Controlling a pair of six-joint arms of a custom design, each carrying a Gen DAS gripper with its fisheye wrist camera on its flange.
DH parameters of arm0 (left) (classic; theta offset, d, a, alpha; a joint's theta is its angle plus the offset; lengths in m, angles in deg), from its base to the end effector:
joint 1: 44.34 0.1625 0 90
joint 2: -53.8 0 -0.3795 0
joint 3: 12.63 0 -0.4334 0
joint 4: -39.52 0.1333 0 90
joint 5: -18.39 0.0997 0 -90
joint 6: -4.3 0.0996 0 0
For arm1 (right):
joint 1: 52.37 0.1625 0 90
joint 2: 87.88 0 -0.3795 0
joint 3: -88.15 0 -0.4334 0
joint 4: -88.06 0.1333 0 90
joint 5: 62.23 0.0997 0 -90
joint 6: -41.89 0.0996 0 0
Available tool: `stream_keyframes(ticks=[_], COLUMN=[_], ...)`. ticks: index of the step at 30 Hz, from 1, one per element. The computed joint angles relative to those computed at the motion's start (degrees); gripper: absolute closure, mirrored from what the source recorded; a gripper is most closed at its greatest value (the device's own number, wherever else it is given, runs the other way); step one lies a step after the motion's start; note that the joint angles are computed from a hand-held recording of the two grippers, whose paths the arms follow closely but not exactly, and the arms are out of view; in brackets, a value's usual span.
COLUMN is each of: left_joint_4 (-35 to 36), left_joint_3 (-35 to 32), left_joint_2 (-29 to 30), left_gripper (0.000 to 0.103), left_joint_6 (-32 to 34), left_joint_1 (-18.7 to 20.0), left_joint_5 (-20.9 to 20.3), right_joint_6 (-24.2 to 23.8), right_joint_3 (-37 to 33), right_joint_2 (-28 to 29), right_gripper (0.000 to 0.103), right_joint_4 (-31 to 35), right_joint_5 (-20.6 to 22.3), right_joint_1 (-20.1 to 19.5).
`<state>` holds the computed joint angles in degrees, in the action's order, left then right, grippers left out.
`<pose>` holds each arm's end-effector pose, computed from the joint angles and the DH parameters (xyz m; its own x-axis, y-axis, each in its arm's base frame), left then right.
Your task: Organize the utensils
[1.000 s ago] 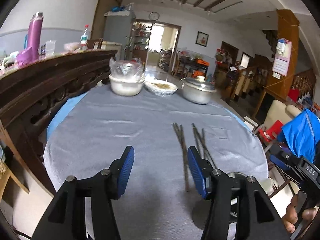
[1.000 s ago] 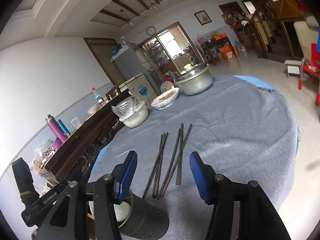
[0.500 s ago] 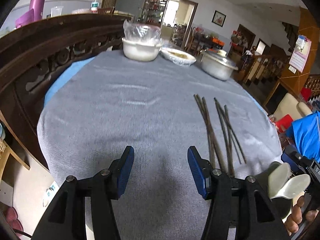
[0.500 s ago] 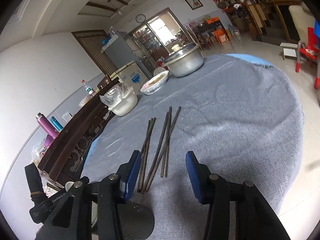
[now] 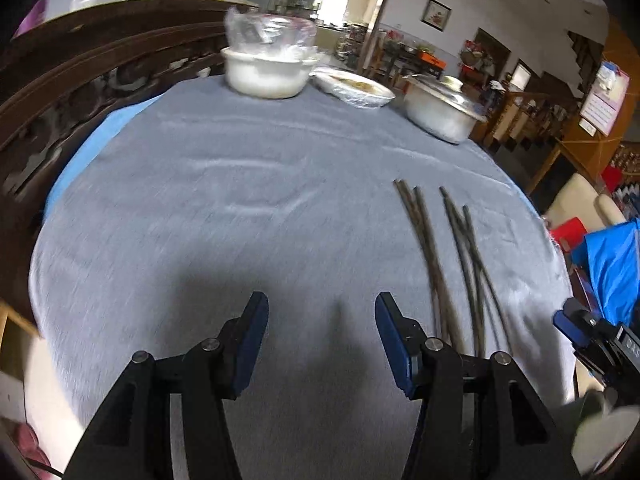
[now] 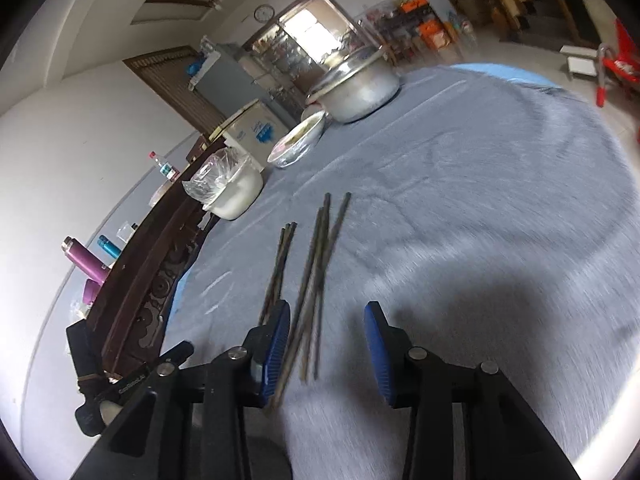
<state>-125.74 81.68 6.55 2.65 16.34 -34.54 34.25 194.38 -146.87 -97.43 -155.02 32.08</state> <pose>-0.1636 -0.6861 0.1010 -0.8473 0.1202 -0.5174 0.4073 0.7722 -0.4877 0.0669 -0.6398 0.1777 -0.9904 0.0435 0.1313 -0.0679 0.6745 -0.7351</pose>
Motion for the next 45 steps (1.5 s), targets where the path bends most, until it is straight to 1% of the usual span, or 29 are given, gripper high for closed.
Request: stream_keyframes(ticks=[3,4,6,7,8,9,10,11,12,13,15,17,18,20,21,22,24,27,29,31,32,34,36,38,39,40,42,44,45], left_joint_4=[3.45,5.24,10.39,14.32,16.66,19.68,22.37,24.37,27.10,27.95,30.12,32.63,33.70,35.62,37.09,38.53,41.44,47.24,52.30,54.54,55.17,56.68,58.34,60.15,61.74,63.00,62.81,61.58,60.69], left_joint_3=[-5.58,-8.12,-13.18,-16.91,-19.05,-21.78,-24.18,-26.02,-28.67,-29.62,-32.08,-34.66,-36.09,-39.00,-41.06,-43.40,-47.38,-55.69,-63.15,-67.44,-69.12,-72.46,-75.91,-78.50,-80.86,-82.67,-82.08,-79.34,-77.52], left_joint_2=[2.86,4.06,6.22,7.91,8.91,10.12,11.10,11.86,12.99,13.47,14.45,15.40,16.03,17.61,18.66,19.94,22.18,26.96,31.33,34.11,35.33,37.58,39.89,41.59,43.02,44.15,43.88,42.18,41.11], left_gripper=[0.047,0.047,0.047,0.047,0.047,0.047,0.047,0.047,0.047,0.047,0.047,0.048,0.049,0.054,0.056,0.056,0.056,0.056,0.056,0.056,0.056,0.056,0.056,0.056,0.056,0.060,0.066,0.066,0.069], left_joint_6=[2.26,2.57,1.94,1.07,0.39,-0.70,-1.59,-2.04,-2.61,-2.90,-3.02,-3.60,-3.55,-3.02,-3.16,-3.31,-3.65,-6.07,-8.91,-9.73,-9.92,-10.43,-10.67,-10.86,-11.40,-11.99,-12.04,-12.33,-12.15], left_joint_1=[0.32,0.61,1.37,1.82,2.04,2.39,2.79,3.04,3.24,3.26,3.52,3.72,3.76,3.63,3.74,3.94,4.30,4.90,5.39,5.49,5.39,5.28,5.08,4.80,4.72,4.70,4.46,4.81,4.92], left_joint_5=[-1.68,-2.77,-5.10,-5.98,-6.28,-7.00,-8.25,-9.20,-9.69,-9.75,-10.84,-11.63,-11.61,-11.04,-11.38,-11.91,-13.49,-16.09,-17.96,-18.13,-17.77,-17.52,-17.10,-15.53,-14.82,-14.14,-12.55,-13.66,-13.50], right_joint_6=[0.75,0.83,1.17,1.03,0.97,1.65,2.25,2.81,3.44,3.99,4.90,5.84,6.05,7.08,7.90,8.21,7.27,6.04,5.33,4.57,4.35,3.45,2.31,1.90,2.05,2.17,2.34,2.18,2.29], right_joint_3=[-6.98,-10.49,-17.52,-20.70,-24.82,-30.04,-33.75,-39.62,-43.52,-46.57,-55.93,-61.23,-65.26,-71.07,-73.10,-73.74,-73.74,-71.82,-67.57,-62.40,-60.52,-54.88,-49.38,-45.23,-43.74,-42.36,-39.11,-36.05,-35.54], right_joint_2=[2.57,4.00,7.31,8.91,11.05,13.89,15.90,19.04,21.25,23.10,28.60,32.00,34.53,38.13,39.39,40.01,40.43,39.44,37.01,33.94,32.79,29.16,25.63,22.86,21.81,20.81,18.40,16.12,15.87], right_gripper=[0.062,0.062,0.062,0.062,0.062,0.064,0.065,0.066,0.070,0.070,0.070,0.070,0.071,0.074,0.080,0.085,0.094,0.096,0.096,0.096,0.096,0.096,0.096,0.096,0.096,0.096,0.096,0.096,0.096], right_joint_4=[7.31,10.83,16.43,18.87,22.36,26.45,29.52,35.00,38.07,39.94,46.98,50.28,53.04,57.33,58.98,59.01,57.78,55.76,52.18,47.66,46.17,42.12,38.64,36.04,35.12,34.30,32.81,31.86,31.56], right_joint_5=[-0.77,-1.22,-2.77,-3.14,-4.10,-6.36,-7.54,-8.83,-10.13,-11.57,-14.53,-17.37,-19.19,-22.96,-24.62,-25.49,-28.46,-27.85,-25.57,-23.51,-22.79,-19.76,-18.41,-16.64,-15.87,-14.95,-13.27,-12.22,-11.95], right_joint_1=[0.97,1.43,2.36,2.67,3.17,3.84,4.19,4.60,4.92,5.23,5.92,6.31,6.60,6.98,6.99,7.04,7.44,7.28,6.73,6.32,6.17,5.60,5.28,4.78,4.62,4.34,3.81,3.21,3.06])
